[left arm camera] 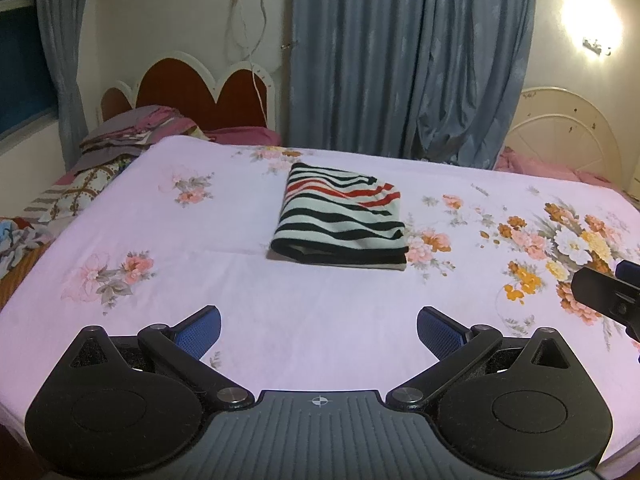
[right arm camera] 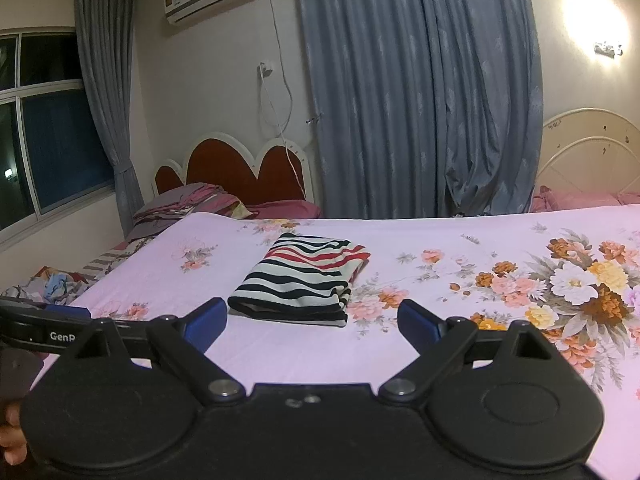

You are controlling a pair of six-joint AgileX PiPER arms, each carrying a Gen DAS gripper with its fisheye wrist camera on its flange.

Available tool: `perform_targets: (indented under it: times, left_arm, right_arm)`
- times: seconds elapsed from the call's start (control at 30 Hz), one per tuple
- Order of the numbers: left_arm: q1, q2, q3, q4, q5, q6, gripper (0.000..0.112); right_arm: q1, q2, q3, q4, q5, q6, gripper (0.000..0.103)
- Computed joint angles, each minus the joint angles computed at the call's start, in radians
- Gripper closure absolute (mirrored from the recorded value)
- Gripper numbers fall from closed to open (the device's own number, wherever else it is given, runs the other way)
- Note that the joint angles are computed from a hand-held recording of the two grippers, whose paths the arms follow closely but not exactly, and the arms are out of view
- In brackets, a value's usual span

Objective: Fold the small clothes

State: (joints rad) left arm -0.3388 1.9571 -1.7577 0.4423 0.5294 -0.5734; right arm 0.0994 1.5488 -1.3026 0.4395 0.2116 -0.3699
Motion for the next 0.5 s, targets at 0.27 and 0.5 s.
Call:
perform_targets:
  times: [0.27,0.5]
  left_arm:
    - [0.023,0.044,-0.039,-0.099,-0.046,0.116,0.009]
    - [0.039,0.158,-0.19,-0.184,-0.039,0.206,0.009]
  right_arm:
    - [0.003,0.036,-0.039,-0.061,0.02,0.075,0.012]
    - [-0.017,0.099,-0.098,-0.139,0.046,0.169,0.012]
